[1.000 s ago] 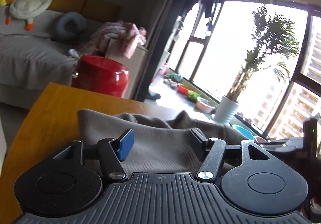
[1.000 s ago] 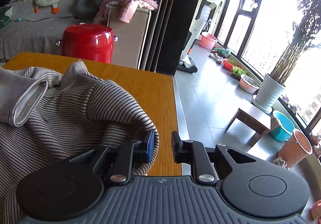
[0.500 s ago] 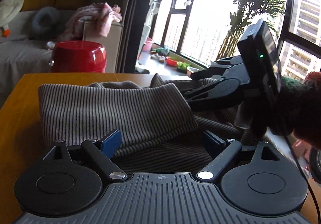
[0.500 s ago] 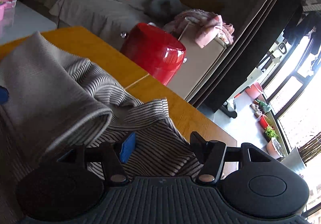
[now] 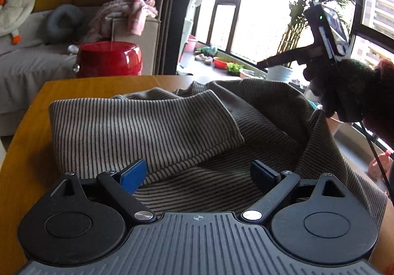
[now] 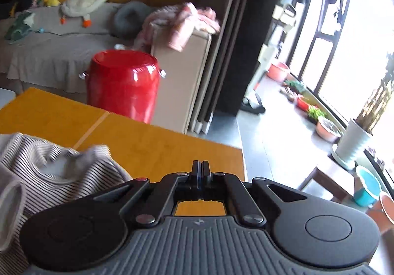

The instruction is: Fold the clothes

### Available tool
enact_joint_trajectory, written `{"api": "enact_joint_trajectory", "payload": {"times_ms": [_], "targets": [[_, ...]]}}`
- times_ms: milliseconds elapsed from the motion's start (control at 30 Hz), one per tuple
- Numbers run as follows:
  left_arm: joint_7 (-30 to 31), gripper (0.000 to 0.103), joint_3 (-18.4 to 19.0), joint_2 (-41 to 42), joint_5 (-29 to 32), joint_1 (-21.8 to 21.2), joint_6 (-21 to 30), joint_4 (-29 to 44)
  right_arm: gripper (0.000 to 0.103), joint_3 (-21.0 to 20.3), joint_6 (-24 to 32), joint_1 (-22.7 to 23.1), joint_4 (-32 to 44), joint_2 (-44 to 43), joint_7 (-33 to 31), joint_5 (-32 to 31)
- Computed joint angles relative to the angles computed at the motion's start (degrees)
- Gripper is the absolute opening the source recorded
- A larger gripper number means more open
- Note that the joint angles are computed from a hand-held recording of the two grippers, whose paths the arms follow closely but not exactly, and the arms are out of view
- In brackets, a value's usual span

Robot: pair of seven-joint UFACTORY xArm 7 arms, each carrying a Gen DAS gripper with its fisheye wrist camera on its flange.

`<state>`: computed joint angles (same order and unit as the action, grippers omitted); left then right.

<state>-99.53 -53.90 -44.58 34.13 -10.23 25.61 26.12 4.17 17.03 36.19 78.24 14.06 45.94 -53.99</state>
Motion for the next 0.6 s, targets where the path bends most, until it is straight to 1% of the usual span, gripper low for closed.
{"api": "enact_joint_trajectory", "payload": {"times_ms": [33,67,133,167,200,233,267,300,333,367,400,467,500,533,600], "targets": [[0.1,0.095,0.2,0.1,-0.1,-0.2,0.1,0.0,0.000,0.2,-0.6,-0.8,-1.7,-0.7,0.1,1.7],[0.2,0.095,0.3,0.2,-0.2,-0.3,0.2,0.0,0.000,0.9,-2.7,-2.0,-3.5,-1.5,-0.9,4.4],[0.6,0.096,0.7,0.9,-0.1,-0.3,0.1,0.1,0.002,1.9,-6.9,-3.3,-6.7,-3.5,-2.9,7.9],[1.0,0.096,0.9,1.6,0.1,0.0,-0.1,0.4,0.005,3.1,-8.8,-4.1,-7.9,-4.3,-5.9,10.8],[1.4,0.096,0.9,2.2,0.3,0.1,0.1,0.8,0.016,4.9,-10.9,-5.3,-9.0,-5.2,-10.5,15.2],[1.7,0.096,0.8,2.7,0.5,0.2,0.3,1.1,0.036,6.8,-12.3,-6.2,-9.5,-5.6,-15.2,19.5],[1.8,0.096,0.6,3.0,0.7,0.2,0.6,1.4,0.047,8.8,-12.7,-7.0,-9.5,-5.6,-20.2,23.6],[1.7,0.096,0.5,3.0,0.8,0.1,0.9,1.5,0.061,11.2,-13.0,-8.0,-9.4,-5.6,-25.8,28.3],[1.5,0.096,0.4,3.1,1.0,0.1,1.1,1.6,0.069,13.9,-13.2,-9.5,-9.2,-5.5,-30.0,31.7],[1.2,0.096,0.4,3.0,1.0,-0.1,1.2,1.5,0.073,14.3,-13.0,-8.8,-8.6,-5.2,-32.0,32.6],[0.9,0.096,0.5,2.9,1.0,-0.3,1.3,1.4,0.075,12.2,-11.8,-6.4,-7.6,-4.4,-32.0,31.2],[0.5,0.096,0.7,2.7,1.1,-0.8,1.5,1.1,0.075,7.2,-8.2,-1.2,-5.2,-1.8,-28.2,25.6],[0.5,0.096,1.0,2.6,1.0,-1.3,1.6,1.0,0.075,5.6,-6.5,0.6,-4.1,-0.6,-27.4,24.2],[0.4,0.096,1.1,2.6,1.0,-1.6,1.8,0.9,0.075,5.5,-5.4,0.8,-3.8,0.5,-27.7,25.2],[0.3,0.096,1.5,2.6,1.0,-2.3,1.9,0.7,0.075,6.7,-4.8,-0.3,-4.7,1.5,-30.1,29.7]]}}
